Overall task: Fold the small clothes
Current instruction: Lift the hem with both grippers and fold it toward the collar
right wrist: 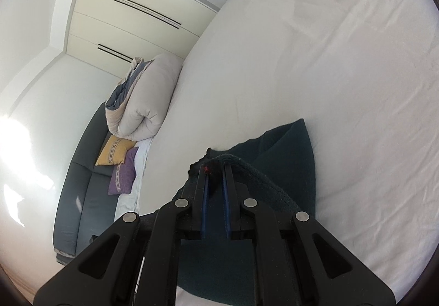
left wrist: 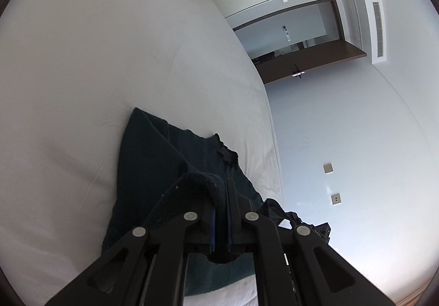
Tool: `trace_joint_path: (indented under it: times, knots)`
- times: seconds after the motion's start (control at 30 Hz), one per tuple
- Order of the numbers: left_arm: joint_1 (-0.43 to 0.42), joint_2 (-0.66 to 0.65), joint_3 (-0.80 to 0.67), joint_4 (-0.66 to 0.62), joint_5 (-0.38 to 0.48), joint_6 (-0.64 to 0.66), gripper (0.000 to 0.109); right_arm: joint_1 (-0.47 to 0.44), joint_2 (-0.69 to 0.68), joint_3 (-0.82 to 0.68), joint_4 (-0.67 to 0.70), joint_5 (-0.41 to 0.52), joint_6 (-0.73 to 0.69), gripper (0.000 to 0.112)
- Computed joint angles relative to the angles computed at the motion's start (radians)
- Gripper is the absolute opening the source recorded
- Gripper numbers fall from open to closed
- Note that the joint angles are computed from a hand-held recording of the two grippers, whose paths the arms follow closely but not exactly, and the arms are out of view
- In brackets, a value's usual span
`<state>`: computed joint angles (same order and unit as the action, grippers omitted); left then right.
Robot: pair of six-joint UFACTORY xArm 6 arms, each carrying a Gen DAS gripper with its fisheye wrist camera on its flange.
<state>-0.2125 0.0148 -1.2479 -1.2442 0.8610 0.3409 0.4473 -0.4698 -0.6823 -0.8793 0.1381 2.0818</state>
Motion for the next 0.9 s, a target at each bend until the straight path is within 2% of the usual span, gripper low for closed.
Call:
trace_joint_path:
  times: [0.27,0.33,0.4,0.43,0.47,0.5,0.57,0.63,0.7,0.83,0.9]
  knots:
    - [-0.018,0.215,-0.145,0.076,-0.052,-0.073,0.006,-0.13,0.254,-0.097,0.103,-0.09,-0.111,0.009]
    - [-0.02,0.255,-0.167,0.074,-0.061,-0.08,0.007,-0.156,0.304,-0.129,0.047,-0.082,-0.047,0.009]
    - [-0.018,0.285,-0.185,0.07,-0.053,-0.094,0.015,-0.198,0.351,-0.147,0.005,-0.12,0.019,0.009]
    - [-0.014,0.292,-0.185,0.044,-0.045,-0.083,0.024,-0.2,0.368,-0.15,0.036,-0.123,-0.003,0.01]
    - [-0.011,0.288,-0.176,0.018,-0.048,-0.064,0.043,-0.202,0.384,-0.153,0.068,-0.112,-0.029,0.015]
    - [-0.008,0.276,-0.158,-0.017,-0.06,-0.037,0.053,-0.21,0.394,-0.154,0.058,-0.125,-0.031,0.018]
    - [0.002,0.244,-0.125,-0.063,-0.074,0.001,0.075,-0.221,0.398,-0.168,-0.066,-0.124,0.06,0.019]
    - [0.002,0.203,-0.087,-0.042,-0.125,-0.006,0.083,-0.212,0.382,-0.163,-0.112,-0.098,0.093,0.019]
    - [0.003,0.165,-0.054,-0.004,-0.139,-0.003,0.083,-0.195,0.359,-0.145,-0.091,-0.085,0.069,0.019]
    - [-0.032,0.087,0.018,0.151,-0.179,-0.024,0.083,-0.099,0.295,-0.128,0.102,0.05,-0.173,0.019]
    - [-0.059,0.046,0.068,0.214,-0.207,-0.027,0.083,-0.062,0.315,-0.171,0.196,0.11,-0.316,0.026]
